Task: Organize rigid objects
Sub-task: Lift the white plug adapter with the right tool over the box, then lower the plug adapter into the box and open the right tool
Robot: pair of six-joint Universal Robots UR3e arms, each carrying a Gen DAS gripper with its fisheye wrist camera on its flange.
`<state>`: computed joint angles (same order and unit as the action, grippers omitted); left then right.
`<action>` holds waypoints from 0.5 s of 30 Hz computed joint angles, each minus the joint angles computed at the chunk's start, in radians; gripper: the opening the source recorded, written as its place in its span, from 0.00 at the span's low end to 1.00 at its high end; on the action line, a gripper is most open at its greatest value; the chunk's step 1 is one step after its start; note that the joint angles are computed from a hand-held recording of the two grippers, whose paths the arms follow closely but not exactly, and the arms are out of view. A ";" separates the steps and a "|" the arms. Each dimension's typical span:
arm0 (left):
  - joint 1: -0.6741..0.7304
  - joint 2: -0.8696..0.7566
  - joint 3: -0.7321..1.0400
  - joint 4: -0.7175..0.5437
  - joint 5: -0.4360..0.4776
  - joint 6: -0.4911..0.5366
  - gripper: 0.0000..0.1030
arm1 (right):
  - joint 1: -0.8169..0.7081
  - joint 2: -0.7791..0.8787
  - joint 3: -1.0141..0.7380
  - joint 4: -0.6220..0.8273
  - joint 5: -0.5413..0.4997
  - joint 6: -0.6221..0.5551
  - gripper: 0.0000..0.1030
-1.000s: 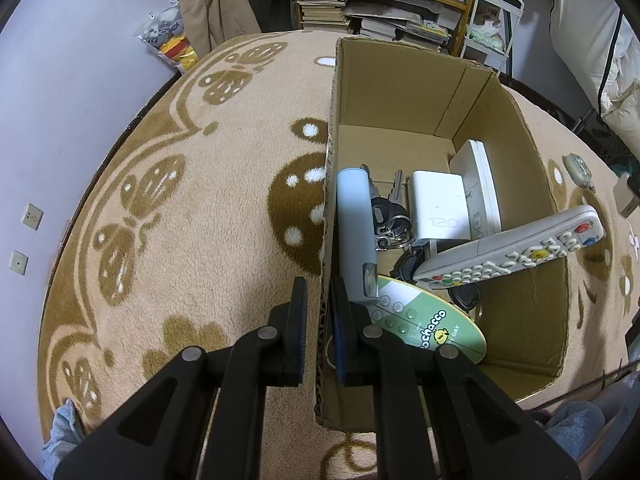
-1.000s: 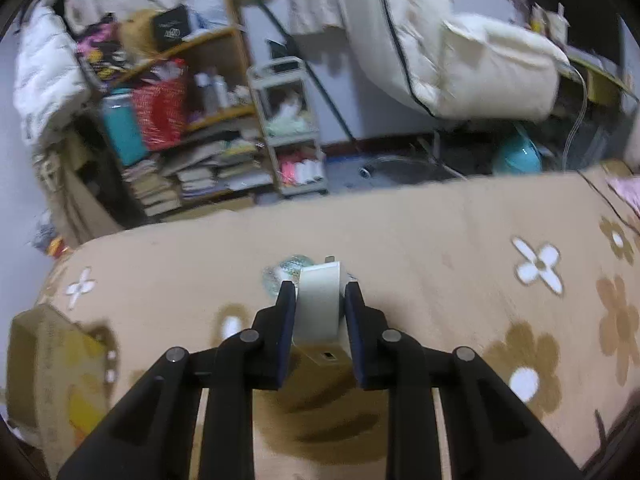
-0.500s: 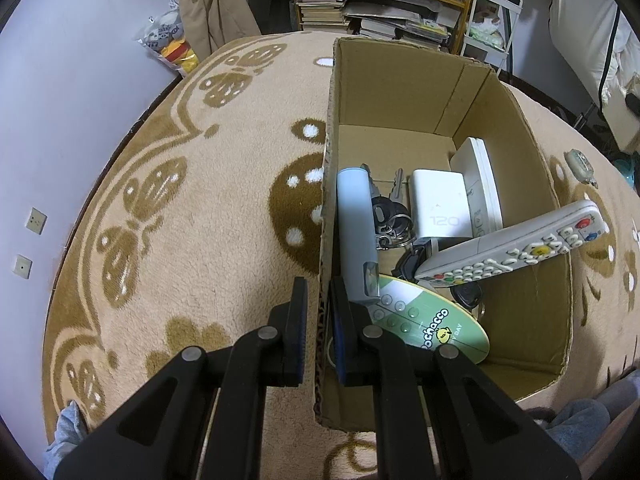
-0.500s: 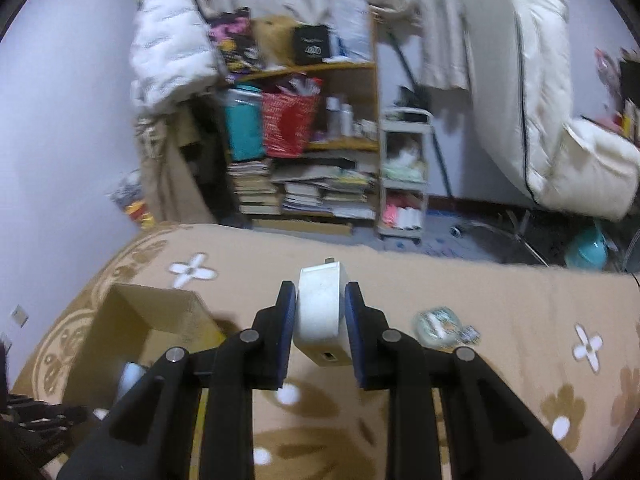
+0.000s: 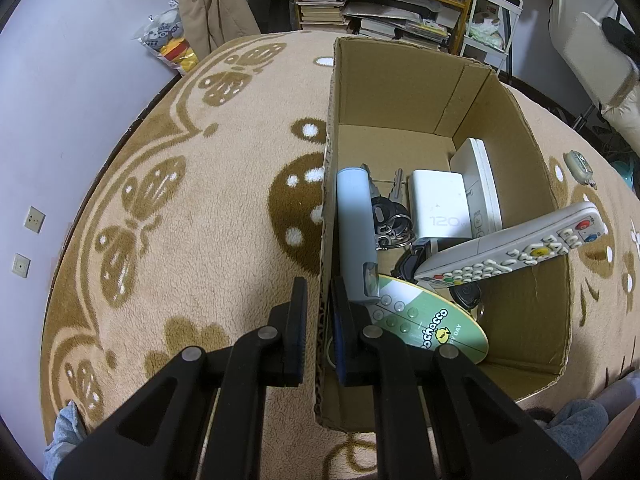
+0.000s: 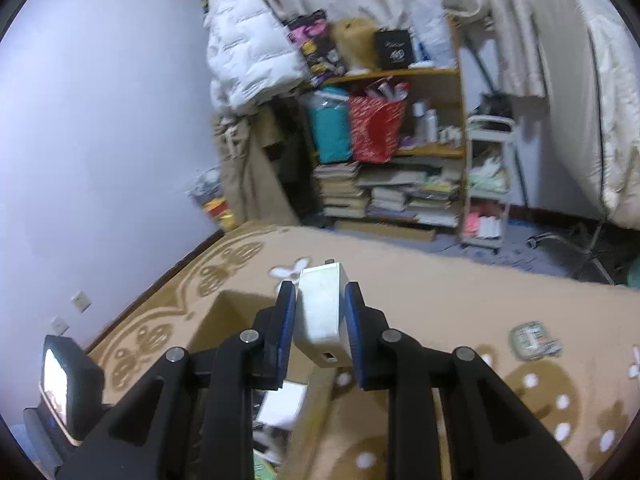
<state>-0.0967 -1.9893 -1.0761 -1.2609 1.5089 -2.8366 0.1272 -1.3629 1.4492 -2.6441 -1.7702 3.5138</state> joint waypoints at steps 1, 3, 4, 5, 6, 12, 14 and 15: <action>0.000 0.000 0.000 0.000 0.000 0.000 0.11 | 0.007 0.014 -0.010 0.001 0.009 -0.005 0.26; 0.000 0.000 0.001 0.000 -0.001 -0.001 0.11 | 0.016 0.033 -0.018 -0.006 0.032 -0.011 0.26; 0.000 -0.001 0.000 0.000 0.000 -0.001 0.11 | 0.019 0.041 -0.015 -0.013 0.053 -0.012 0.26; 0.000 -0.001 0.000 0.000 0.000 -0.001 0.11 | 0.022 0.046 -0.017 -0.013 0.063 -0.012 0.26; 0.000 -0.001 0.000 0.000 0.000 -0.001 0.11 | 0.025 0.057 -0.027 -0.002 0.081 -0.013 0.26; 0.001 0.001 -0.007 0.003 -0.005 -0.002 0.11 | 0.028 0.112 -0.076 0.073 0.140 -0.002 0.26; 0.002 -0.001 -0.007 0.003 -0.007 -0.002 0.11 | 0.025 0.123 -0.083 0.089 0.147 0.004 0.26; 0.002 -0.001 -0.006 0.002 -0.008 -0.002 0.11 | 0.020 0.129 -0.092 0.109 0.158 0.010 0.26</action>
<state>-0.0944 -1.9907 -1.0825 -1.2586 1.5012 -2.8386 0.1468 -1.2335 1.3576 -2.5352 -1.6124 3.5236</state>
